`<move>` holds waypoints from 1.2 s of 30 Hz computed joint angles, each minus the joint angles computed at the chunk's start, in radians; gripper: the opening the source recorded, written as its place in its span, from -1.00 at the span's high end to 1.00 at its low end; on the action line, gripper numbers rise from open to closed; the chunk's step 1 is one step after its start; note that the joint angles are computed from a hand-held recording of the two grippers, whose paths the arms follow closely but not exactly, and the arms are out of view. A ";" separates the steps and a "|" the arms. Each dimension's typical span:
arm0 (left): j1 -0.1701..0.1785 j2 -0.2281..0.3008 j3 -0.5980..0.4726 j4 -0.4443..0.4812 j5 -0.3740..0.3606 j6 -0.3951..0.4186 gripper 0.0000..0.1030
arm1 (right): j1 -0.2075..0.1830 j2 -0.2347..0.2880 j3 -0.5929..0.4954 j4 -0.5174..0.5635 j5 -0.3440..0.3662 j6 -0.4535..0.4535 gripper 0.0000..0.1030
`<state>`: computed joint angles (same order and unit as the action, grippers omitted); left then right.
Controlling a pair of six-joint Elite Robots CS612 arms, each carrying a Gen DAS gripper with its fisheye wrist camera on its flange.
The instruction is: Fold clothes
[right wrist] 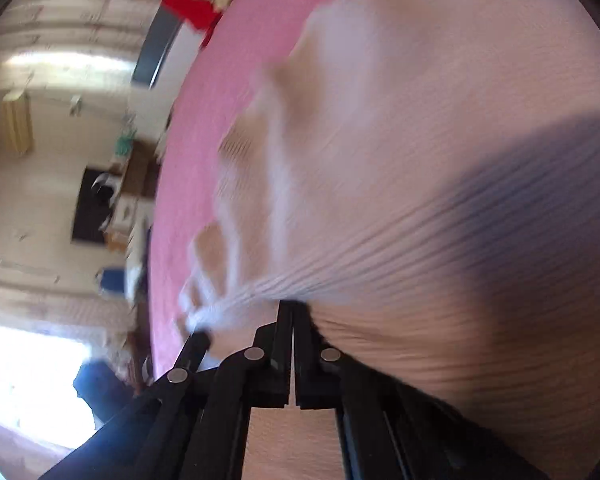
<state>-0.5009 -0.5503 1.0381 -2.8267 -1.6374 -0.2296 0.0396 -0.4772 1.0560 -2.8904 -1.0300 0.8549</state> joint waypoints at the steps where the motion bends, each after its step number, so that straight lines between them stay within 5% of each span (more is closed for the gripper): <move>1: 0.000 -0.001 0.003 -0.006 -0.003 0.008 -0.41 | -0.008 -0.015 0.033 -0.035 -0.035 0.000 1.00; 3: -0.001 -0.002 -0.004 0.016 0.002 0.013 -0.42 | -0.025 -0.053 0.111 -0.077 -0.097 0.002 1.00; 6: -0.009 -0.022 -0.003 0.075 0.027 0.015 -0.43 | -0.050 -0.097 0.219 -0.205 -0.139 0.139 0.96; 8: -0.013 -0.036 0.008 0.075 0.042 -0.017 -0.44 | -0.048 -0.133 0.282 -0.301 -0.182 0.147 0.57; 11: -0.014 -0.056 0.061 -0.039 -0.009 -0.075 -0.58 | -0.034 -0.148 0.303 -0.386 -0.071 0.024 0.56; 14: -0.027 -0.067 0.087 0.010 0.060 0.005 -0.58 | 0.000 -0.132 0.259 -0.274 0.016 -0.123 0.56; 16: -0.036 -0.072 0.102 0.043 0.108 0.056 -0.58 | 0.013 -0.136 0.263 -0.164 -0.020 -0.170 0.57; 17: -0.040 -0.077 0.110 0.057 0.131 0.083 -0.58 | 0.014 -0.143 0.272 -0.109 -0.054 -0.188 0.77; 19: -0.038 -0.099 0.131 0.076 0.137 0.124 -0.58 | 0.004 -0.158 0.318 -0.123 -0.091 -0.123 0.99; 21: -0.033 -0.118 0.147 0.085 0.127 0.144 -0.58 | -0.017 -0.180 0.393 -0.251 -0.104 0.002 0.82; 22: -0.030 -0.119 0.147 0.059 0.121 0.122 -0.58 | -0.028 -0.194 0.428 -0.303 -0.105 0.033 0.56; 27: -0.021 -0.069 0.048 0.009 0.084 0.018 -0.58 | -0.022 -0.203 0.402 -0.336 -0.033 -0.173 0.52; 31: -0.017 0.011 -0.101 0.158 0.110 -0.034 -0.58 | -0.025 -0.152 0.280 -0.133 0.007 -0.280 0.52; 33: -0.012 0.044 -0.147 0.201 0.115 -0.049 -0.62 | -0.025 -0.131 0.240 -0.011 -0.026 -0.302 0.70; 34: -0.014 0.046 -0.137 0.166 0.124 -0.033 -0.66 | -0.033 -0.123 0.236 -0.007 -0.019 -0.276 1.00; 36: -0.021 0.042 -0.120 0.136 0.154 0.014 -0.66 | -0.048 -0.101 0.246 -0.088 0.025 -0.179 1.00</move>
<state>-0.5224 -0.5080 0.9177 -2.6903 -1.4837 -0.2152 -0.0087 -0.5786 1.3019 -2.9785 -1.0047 0.6760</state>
